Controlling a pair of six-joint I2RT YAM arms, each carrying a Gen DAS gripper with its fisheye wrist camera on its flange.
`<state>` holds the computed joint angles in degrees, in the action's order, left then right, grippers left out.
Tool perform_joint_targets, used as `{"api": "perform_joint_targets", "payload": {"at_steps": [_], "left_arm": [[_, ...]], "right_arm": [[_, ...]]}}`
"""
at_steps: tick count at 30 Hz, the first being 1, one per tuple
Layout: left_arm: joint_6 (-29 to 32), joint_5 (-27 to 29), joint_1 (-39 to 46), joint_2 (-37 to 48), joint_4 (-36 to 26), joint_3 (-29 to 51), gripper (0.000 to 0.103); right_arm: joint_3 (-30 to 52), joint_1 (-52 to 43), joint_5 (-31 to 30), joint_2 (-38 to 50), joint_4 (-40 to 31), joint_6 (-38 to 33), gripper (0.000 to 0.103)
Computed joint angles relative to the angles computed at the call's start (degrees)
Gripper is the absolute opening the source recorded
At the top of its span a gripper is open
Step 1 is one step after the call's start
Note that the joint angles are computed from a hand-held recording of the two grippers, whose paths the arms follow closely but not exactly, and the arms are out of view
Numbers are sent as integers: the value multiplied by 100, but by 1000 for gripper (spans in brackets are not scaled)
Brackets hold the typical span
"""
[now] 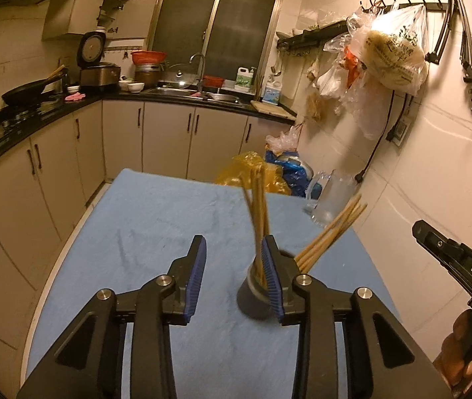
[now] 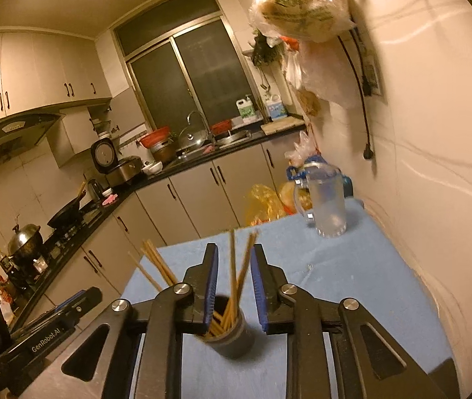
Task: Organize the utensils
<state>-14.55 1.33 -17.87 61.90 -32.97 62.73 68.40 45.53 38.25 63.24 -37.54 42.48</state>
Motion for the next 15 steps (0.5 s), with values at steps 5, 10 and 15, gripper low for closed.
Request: {"api": "perform_joint_targets", "payload": {"at_steps": [5, 10, 15], "left_arm": [[-65, -571, -251, -896, -234, -813, 45], [-325, -1278, -806, -1740, -668, -1535, 54], [-842, -2396, -1824, -2335, -1212, -1964, 61]], "right_arm": [[-437, 604, 312, -388, -445, 595, 35], [-812, 1417, 907, -607, -1050, 1401, 39], [-1011, 2298, 1419, -608, -1919, 2635, 43]]}}
